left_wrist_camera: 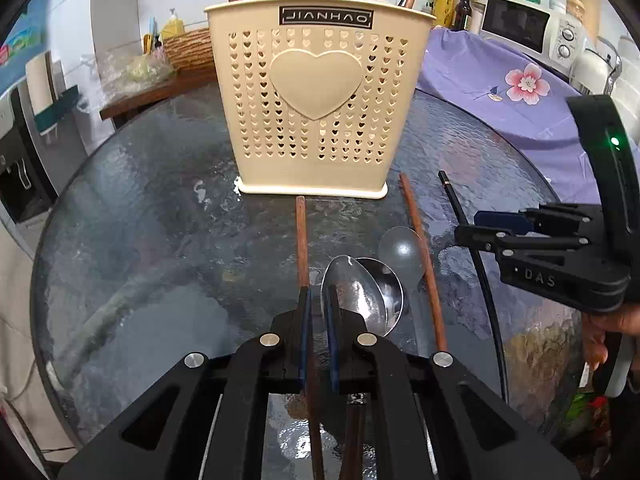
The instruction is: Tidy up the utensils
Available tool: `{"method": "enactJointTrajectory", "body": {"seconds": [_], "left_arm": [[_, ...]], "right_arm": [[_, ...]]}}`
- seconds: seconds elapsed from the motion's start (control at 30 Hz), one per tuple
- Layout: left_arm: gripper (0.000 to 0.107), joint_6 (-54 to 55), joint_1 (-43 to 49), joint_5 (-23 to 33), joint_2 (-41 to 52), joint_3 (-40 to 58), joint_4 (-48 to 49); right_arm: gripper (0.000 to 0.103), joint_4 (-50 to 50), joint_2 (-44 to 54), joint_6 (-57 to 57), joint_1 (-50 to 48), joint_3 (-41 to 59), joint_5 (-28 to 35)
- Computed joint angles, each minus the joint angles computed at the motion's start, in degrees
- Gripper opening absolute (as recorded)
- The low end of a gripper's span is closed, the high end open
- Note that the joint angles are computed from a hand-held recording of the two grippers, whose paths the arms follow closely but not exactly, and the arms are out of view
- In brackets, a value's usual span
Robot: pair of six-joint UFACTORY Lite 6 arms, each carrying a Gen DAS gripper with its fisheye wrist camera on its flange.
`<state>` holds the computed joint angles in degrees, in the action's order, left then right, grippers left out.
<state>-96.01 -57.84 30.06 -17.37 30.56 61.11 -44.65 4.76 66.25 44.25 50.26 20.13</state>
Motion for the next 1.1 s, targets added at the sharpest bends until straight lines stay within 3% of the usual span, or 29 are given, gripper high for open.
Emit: {"method": "enactJointTrajectory", "body": {"seconds": [0.03, 0.1, 0.13, 0.47, 0.67, 0.9, 0.93, 1.0, 1.1], "left_arm": [[0.016, -0.15, -0.37, 0.22, -0.14, -0.04, 0.05], [0.042, -1.29, -1.97, 1.86, 0.43, 0.54, 0.6], [0.045, -2.35, -2.94, 2.95, 0.98, 0.9, 1.41], [0.045, -1.59, -2.86, 2.7, 8.27, 5.77, 1.9], [0.033, 1.29, -3.21, 3.69, 12.84, 9.76, 0.51], [0.032, 0.13, -3.72, 4.46, 12.95, 9.68, 1.06], [0.03, -0.23, -3.54, 4.33, 12.58, 9.52, 1.35], [0.012, 0.09, -3.05, 4.53, 11.33, 9.22, 1.28], [0.011, 2.56, -1.12, 2.31, 9.99, 8.76, -0.37]], "right_arm": [[0.031, 0.49, 0.38, -0.67, -0.58, 0.4, -0.27], [0.031, 1.78, 1.07, -2.11, -1.74, 1.12, -0.82], [0.031, 1.86, 1.75, -2.48, -2.09, 1.86, -0.69], [0.031, 5.54, 7.14, -6.45, -4.98, 7.88, -1.6], [0.031, 3.59, 9.94, -5.03, -4.61, 10.88, -0.66], [0.028, 2.13, 9.31, -2.8, -3.6, 9.82, -0.62], [0.024, 1.02, 9.16, -1.42, -3.37, 9.58, -0.46], [0.016, -0.18, 8.7, 0.17, -3.06, 8.99, -0.41], [0.016, 0.53, 8.53, -0.3, -3.28, 8.8, -0.83]]}}
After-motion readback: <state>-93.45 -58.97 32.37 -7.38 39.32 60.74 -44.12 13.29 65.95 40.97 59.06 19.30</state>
